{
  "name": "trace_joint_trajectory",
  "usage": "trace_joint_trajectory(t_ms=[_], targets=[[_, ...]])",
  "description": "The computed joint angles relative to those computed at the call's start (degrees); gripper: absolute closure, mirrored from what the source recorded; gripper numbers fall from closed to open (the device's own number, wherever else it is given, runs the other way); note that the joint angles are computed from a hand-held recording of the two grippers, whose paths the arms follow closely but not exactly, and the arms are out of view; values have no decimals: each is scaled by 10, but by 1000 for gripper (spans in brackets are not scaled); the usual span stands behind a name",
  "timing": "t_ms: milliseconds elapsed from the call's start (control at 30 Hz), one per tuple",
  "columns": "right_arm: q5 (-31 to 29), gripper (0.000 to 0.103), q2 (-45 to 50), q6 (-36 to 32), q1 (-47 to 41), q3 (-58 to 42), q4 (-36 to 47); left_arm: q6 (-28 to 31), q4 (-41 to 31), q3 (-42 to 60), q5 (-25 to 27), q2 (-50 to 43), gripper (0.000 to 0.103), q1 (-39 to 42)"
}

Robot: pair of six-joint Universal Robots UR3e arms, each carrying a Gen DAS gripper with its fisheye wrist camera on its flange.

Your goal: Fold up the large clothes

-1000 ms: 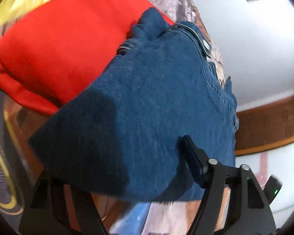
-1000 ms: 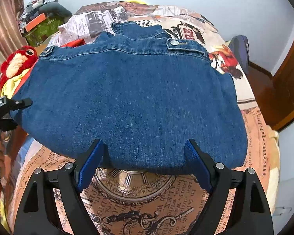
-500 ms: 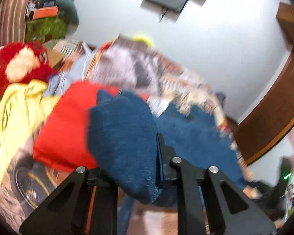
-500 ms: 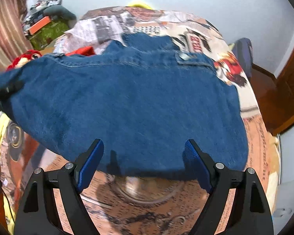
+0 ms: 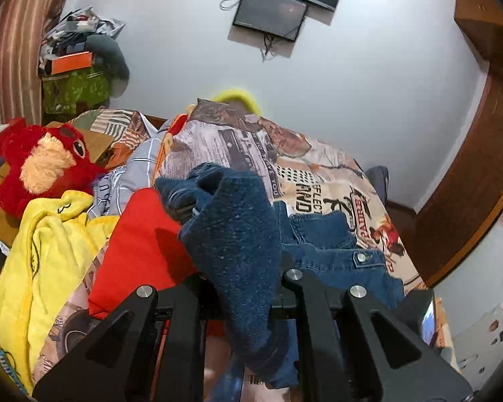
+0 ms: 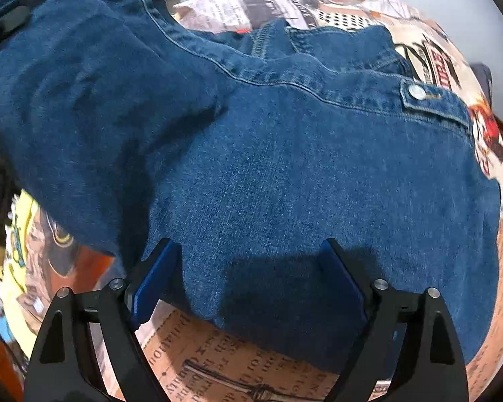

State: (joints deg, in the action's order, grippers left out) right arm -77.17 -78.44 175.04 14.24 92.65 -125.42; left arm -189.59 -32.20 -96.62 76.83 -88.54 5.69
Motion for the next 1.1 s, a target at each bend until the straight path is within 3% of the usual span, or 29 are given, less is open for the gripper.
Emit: trace_joint_trajectory(t_ms=[67, 233, 400, 567, 667, 767, 867, 967, 1000, 1100], targets=[[16, 18, -22, -19, -20, 11, 18, 3, -9, 23, -7, -10, 94, -11], [24, 18, -131, -55, -114, 115, 7, 6, -34, 149, 40, -85, 94, -125], [85, 18, -273, -131, -314, 210, 86, -6, -97, 334, 61, -226, 94, -243], [111, 18, -369, -209, -486, 237, 179, 10, -219, 536, 25, -393, 94, -322], [107, 18, -399, -239, -551, 248, 215, 33, -295, 585, 13, -444, 93, -344], [112, 18, -420, -281, -599, 252, 255, 59, -325, 561, 27, -450, 90, -362], [111, 18, -438, -297, -611, 253, 275, 81, -303, 481, 25, -400, 78, -361], [134, 18, -479, -334, -646, 240, 338, 90, -318, 449, 18, -353, 52, -355], [144, 18, -485, -334, -647, 231, 349, 94, -297, 417, 30, -323, 43, -352], [180, 18, -520, -355, -661, 206, 406, 111, -225, 319, 71, -237, 32, -341]])
